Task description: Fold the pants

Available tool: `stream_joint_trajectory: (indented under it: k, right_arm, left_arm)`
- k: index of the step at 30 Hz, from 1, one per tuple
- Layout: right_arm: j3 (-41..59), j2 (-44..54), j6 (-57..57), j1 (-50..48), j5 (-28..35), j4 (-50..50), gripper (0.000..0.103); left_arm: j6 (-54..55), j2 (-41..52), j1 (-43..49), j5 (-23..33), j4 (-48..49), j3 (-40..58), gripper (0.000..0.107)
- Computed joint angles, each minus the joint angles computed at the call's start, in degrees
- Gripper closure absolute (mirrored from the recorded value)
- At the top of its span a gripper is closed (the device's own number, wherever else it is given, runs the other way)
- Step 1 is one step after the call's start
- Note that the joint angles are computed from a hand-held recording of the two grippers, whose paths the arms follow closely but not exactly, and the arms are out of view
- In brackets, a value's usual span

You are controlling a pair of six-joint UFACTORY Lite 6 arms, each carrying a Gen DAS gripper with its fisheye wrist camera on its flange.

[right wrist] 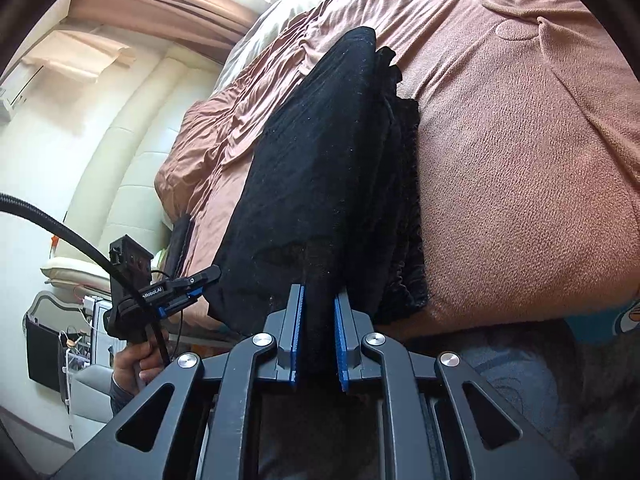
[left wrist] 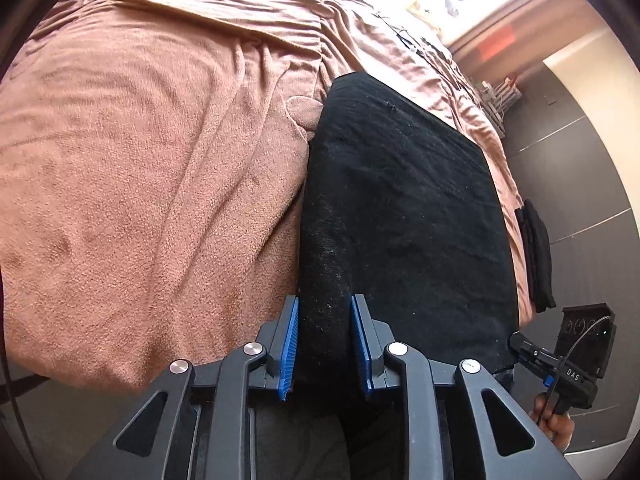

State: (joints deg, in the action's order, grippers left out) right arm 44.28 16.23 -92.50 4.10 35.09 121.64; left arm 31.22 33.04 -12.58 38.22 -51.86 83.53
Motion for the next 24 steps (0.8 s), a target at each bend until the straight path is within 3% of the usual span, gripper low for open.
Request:
stream_joint_trajectory:
  k: [8, 13, 24]
  right_arm:
    - [2.0, 0.1, 3.3, 0.2, -1.8, -2.4, 0.089]
    - [-0.5, 1.3, 1.3, 0.1, 1.2, -0.7, 0.095]
    - [-0.2, 4.6, 1.8, -0.8, 4.6, -1.8, 0.096]
  left_arm:
    - [-0.1, 0.9, 0.3, 0.2, -0.3, 0.3, 0.077]
    - [1.5, 0.3, 1.0, 0.1, -1.4, -0.6, 0.08]
    - [0.9, -1.2, 2.4, 0.6, 1.6, -0.6, 0.083]
